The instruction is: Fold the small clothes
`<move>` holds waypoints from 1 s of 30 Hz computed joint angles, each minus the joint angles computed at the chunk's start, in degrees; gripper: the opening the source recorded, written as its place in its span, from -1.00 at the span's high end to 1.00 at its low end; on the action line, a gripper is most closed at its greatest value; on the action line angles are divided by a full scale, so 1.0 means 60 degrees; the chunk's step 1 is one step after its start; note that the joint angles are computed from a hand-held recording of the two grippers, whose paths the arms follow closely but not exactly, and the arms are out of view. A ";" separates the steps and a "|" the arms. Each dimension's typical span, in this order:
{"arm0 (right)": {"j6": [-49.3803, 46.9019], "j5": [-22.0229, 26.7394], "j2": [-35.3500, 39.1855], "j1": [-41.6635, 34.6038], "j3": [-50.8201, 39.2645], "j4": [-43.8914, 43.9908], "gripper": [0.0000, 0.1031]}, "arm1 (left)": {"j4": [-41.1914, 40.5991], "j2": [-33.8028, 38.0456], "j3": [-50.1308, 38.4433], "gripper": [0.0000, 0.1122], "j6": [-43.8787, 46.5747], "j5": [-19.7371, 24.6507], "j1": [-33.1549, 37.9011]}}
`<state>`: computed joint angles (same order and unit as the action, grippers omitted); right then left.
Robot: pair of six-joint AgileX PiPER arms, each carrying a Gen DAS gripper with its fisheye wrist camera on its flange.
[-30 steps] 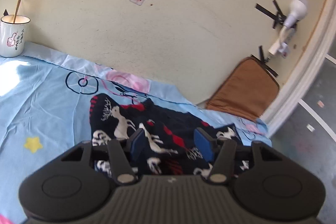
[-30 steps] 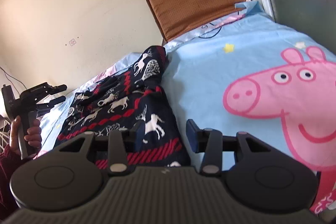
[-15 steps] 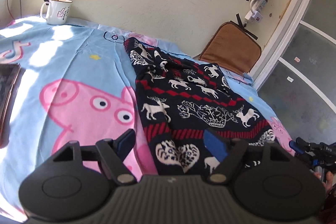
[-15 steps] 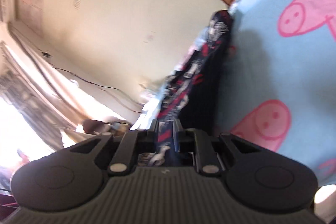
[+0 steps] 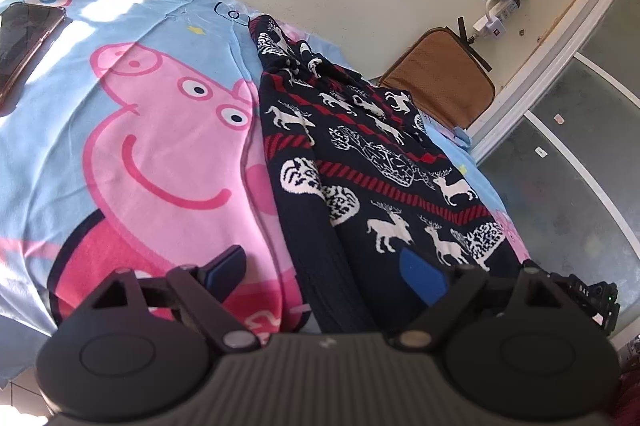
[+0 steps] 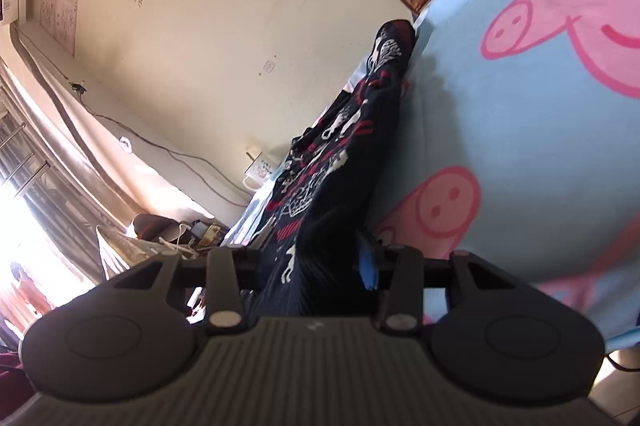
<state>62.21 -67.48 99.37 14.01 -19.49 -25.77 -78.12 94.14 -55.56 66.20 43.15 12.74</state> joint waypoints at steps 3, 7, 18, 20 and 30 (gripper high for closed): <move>-0.0658 0.1625 -0.0712 0.0381 -0.0219 0.0276 0.82 | 0.0347 -0.0061 0.0028 -0.54 -0.0385 0.0219 -0.0136; -0.1259 0.3363 -0.2247 0.0051 0.0267 0.1331 0.83 | 0.1116 -0.0183 0.0020 -0.52 -0.1088 0.0459 -0.0305; 0.0138 0.3412 -0.1538 -0.0544 -0.0172 -0.0653 0.42 | 0.3802 0.0836 -0.1812 0.84 -0.4015 0.1103 -0.0921; 0.0417 0.3718 -0.1597 -0.0567 -0.0324 -0.1177 0.84 | 0.3131 0.0769 -0.1761 0.85 -0.3554 0.1736 -0.0461; 0.3002 0.4058 -0.0937 -0.1761 -0.3358 -0.2197 0.84 | -0.0877 0.2294 -0.3774 0.85 -0.3432 0.2223 0.0331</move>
